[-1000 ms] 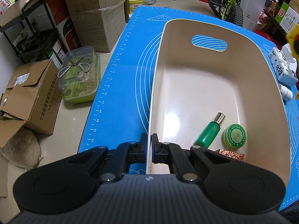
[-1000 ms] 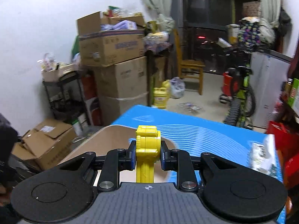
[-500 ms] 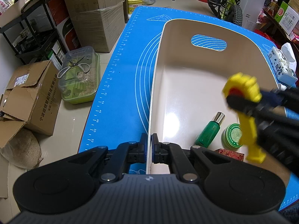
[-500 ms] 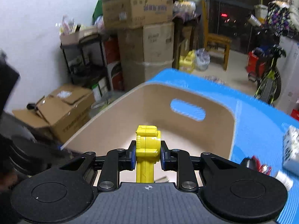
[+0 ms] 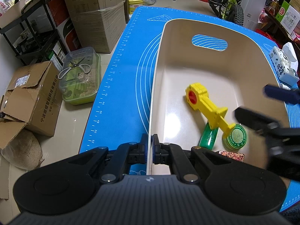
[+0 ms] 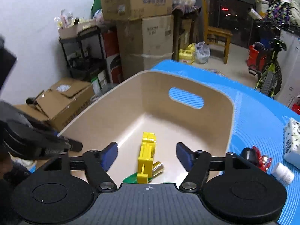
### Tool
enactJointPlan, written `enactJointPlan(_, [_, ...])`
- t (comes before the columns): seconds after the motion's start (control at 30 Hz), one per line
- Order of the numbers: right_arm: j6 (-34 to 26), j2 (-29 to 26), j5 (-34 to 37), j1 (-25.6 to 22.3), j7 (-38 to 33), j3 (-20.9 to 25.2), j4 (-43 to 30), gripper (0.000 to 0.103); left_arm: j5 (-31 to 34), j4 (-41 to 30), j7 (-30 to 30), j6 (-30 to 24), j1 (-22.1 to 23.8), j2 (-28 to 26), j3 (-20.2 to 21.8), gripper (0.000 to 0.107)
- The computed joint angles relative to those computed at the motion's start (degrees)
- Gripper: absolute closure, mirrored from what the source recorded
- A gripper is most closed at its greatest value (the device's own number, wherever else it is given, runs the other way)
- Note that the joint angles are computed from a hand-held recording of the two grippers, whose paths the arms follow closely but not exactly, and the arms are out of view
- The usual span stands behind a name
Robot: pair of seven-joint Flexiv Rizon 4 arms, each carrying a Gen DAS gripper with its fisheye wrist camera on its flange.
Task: Organize rigid objects
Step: 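Carry the yellow toy into the beige bin and open the right tool, then move the right tool to the small white box and grasp it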
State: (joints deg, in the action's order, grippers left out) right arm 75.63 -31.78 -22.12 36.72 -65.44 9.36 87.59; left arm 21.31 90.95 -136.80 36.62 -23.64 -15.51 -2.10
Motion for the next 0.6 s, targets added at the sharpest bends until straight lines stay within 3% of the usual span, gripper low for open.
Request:
enactJointPlan(0.13, [4.66, 3.04, -3.90, 2.25, 5.30, -6.01, 3.94, 0.007, 0.03, 0.03, 0.05, -0.03, 0.01, 0.05, -0.02, 0.100])
enactJointPlan(0.6, [8.31, 8.03, -24.56, 2.87, 29.70, -21.45, 12.57, 0.006, -0.01, 0.14, 0.09, 0.06, 0.09, 0.09, -0.03, 0.100])
